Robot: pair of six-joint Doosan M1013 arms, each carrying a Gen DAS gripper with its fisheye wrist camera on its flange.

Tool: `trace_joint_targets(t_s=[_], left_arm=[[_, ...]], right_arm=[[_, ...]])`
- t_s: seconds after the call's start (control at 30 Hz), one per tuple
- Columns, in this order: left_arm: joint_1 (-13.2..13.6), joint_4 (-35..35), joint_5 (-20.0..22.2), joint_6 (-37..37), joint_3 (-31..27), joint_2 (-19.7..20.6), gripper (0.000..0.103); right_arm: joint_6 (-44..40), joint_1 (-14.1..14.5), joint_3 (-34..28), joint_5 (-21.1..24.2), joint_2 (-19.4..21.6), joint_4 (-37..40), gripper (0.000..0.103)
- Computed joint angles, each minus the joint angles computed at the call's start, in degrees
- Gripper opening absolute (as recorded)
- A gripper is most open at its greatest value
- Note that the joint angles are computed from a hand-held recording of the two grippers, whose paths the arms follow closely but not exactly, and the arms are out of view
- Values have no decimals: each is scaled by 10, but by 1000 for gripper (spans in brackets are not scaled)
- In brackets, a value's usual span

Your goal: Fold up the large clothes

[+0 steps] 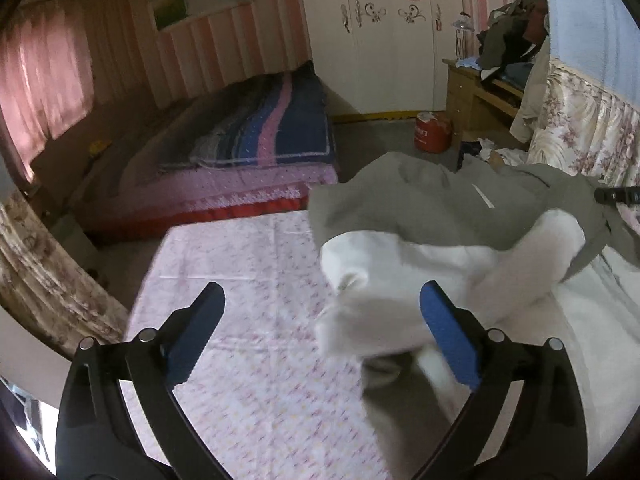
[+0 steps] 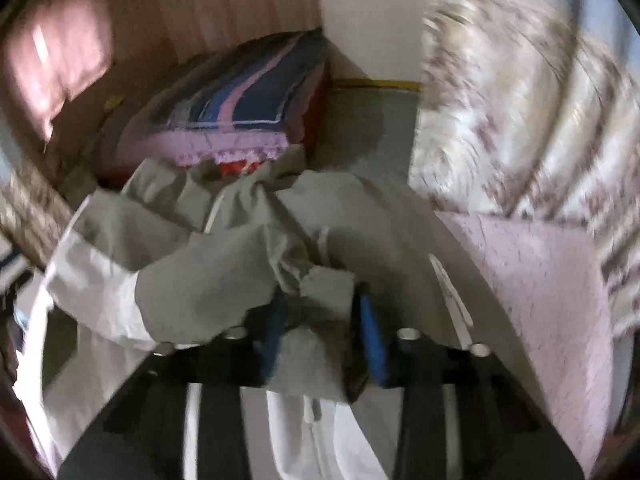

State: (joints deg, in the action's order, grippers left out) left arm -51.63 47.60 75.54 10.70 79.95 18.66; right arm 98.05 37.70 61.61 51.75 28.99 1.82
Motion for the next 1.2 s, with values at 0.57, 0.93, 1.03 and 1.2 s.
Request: trace_joint_targets(t_s=[0.57, 0.93, 1.03, 1.2], left_arm=[[6, -33, -48, 0, 23, 13, 97], [-45, 28, 6, -20, 1, 17, 100], [-56, 28, 26, 6, -20, 35, 100], [-71, 21, 7, 7, -31, 50, 100]], right_arm=[[-56, -14, 160, -97, -114, -113, 76], [-28, -44, 225, 6, -171, -40, 84], [-29, -47, 252, 9, -187, -24, 85], [-41, -46, 281, 34, -217, -46, 85]])
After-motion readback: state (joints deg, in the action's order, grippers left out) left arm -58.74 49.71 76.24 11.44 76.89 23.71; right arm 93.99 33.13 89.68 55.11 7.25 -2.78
